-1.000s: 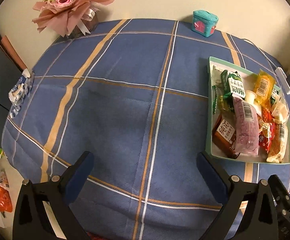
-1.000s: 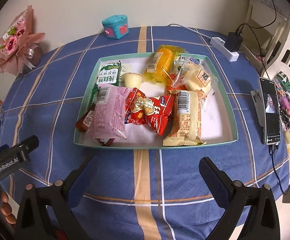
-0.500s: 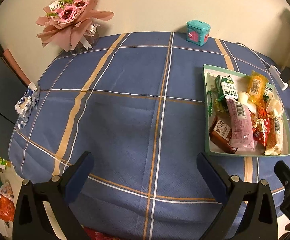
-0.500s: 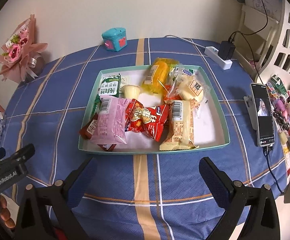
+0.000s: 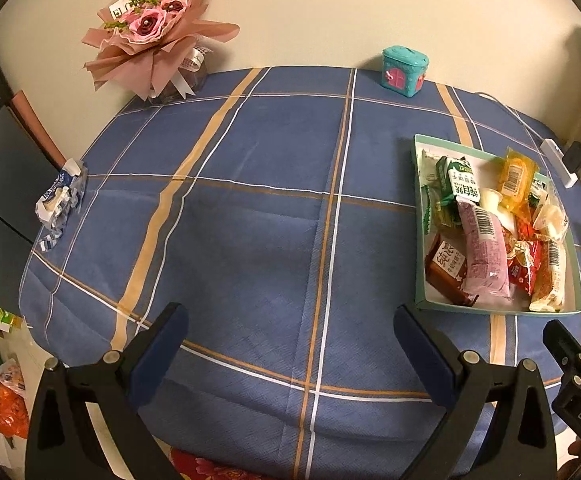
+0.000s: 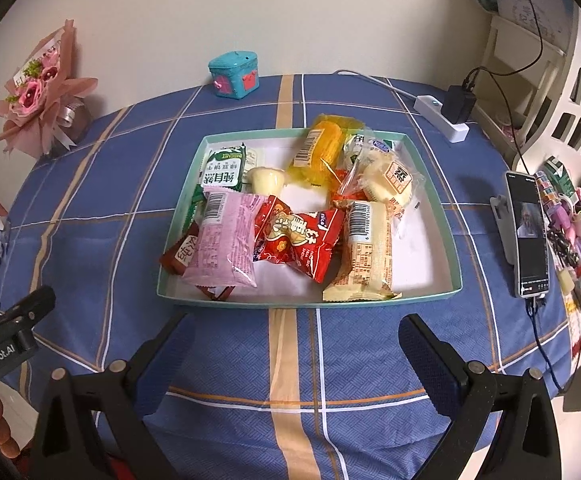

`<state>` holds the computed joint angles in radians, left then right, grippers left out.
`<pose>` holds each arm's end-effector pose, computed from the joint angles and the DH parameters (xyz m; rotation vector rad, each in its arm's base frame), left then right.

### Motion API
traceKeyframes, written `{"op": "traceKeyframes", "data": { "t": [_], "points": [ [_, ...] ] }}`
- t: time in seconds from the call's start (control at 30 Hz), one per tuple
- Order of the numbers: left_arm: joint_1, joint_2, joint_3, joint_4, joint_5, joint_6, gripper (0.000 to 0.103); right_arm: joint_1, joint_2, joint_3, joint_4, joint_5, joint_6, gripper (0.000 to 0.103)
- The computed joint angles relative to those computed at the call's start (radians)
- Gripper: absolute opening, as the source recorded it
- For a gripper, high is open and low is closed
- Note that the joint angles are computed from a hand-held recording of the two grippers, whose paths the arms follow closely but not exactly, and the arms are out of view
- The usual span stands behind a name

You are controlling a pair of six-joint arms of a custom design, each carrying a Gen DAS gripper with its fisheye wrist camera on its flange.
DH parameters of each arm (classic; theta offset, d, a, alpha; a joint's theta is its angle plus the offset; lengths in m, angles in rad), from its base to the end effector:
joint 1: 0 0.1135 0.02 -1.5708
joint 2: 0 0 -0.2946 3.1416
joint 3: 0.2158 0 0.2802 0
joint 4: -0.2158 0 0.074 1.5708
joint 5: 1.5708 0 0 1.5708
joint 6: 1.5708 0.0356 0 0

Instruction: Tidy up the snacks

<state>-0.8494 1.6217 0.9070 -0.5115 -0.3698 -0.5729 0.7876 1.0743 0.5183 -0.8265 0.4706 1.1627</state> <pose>0.2192 -0.2297 0.1728 0.2790 2.6289 0.0743 0.1269 0.1045 0.1752 0.5520 2.5874 -0.1490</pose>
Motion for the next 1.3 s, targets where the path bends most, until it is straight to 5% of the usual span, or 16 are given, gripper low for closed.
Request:
{"op": "traceKeyframes", "data": {
  "t": [1.3],
  "points": [
    [0.041, 0.043, 0.024, -0.046, 0.029, -0.008, 0.102, -0.002, 0.048, 0.012, 0.028, -0.015, -0.044, 0.103]
  ]
}}
